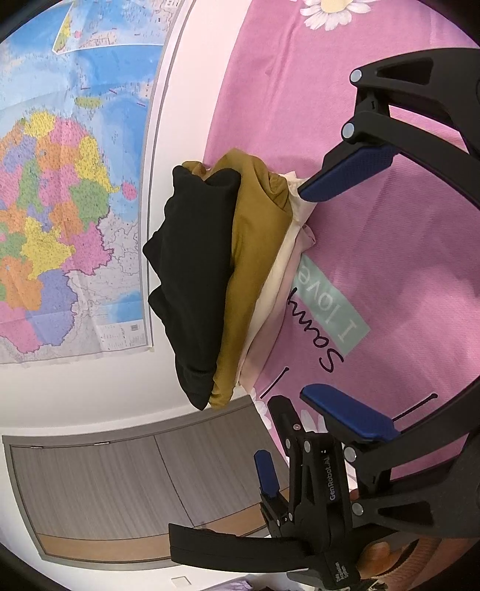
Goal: Fold large clothes
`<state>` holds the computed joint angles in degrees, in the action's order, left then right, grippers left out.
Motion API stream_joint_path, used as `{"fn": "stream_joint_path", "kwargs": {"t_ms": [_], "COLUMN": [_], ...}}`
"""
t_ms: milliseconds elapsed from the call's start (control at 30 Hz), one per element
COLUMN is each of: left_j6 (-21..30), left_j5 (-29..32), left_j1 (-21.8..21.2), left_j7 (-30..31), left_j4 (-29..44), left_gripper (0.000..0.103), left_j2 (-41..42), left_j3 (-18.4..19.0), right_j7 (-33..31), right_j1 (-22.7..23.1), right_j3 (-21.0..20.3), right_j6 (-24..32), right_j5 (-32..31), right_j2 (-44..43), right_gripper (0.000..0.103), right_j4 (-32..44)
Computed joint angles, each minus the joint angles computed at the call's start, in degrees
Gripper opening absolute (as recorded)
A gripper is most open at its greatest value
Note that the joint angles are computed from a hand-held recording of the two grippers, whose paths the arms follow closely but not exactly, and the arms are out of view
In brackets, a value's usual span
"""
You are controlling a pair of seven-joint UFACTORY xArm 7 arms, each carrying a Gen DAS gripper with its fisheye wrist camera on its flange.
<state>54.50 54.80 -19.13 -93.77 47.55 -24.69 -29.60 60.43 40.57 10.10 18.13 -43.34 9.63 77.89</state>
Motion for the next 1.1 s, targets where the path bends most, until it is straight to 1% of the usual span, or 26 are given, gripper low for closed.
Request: {"fn": "stream_joint_path", "kwargs": {"t_ms": [300,400,833,1100], "left_j6": [-0.31,-0.38,-0.11,-0.43], "left_j5": [-0.29,-0.40,-1.07,-1.20], "left_j1": [-0.01,0.05,0.15,0.12], "left_j7": [0.17,0.25,0.31,0.35], "left_j4": [-0.30,-0.36,-0.59,-0.82], "left_gripper": [0.096,0.096,0.096,0.096], "left_j2": [-0.58,-0.81,-1.20,-1.21], "left_j3": [-0.01,-0.05,-0.63,-0.72], "right_j7": [0.30,1.27,0.34,1.70], "right_j1": [-0.10,0.05,-0.34,-0.42], "right_j3": [0.23,0.28,1.02,1.09], "right_j6": [0.07,0.16,-0.31,-0.40], "right_j5": [-0.22,-0.85,0.29,-0.71], "right_j2": [-0.45,-0.91,-1.16,-1.72], "right_gripper": [0.097,0.097,0.097,0.097], "right_j4": [-0.63,-1.03,-1.59,-2.23]}}
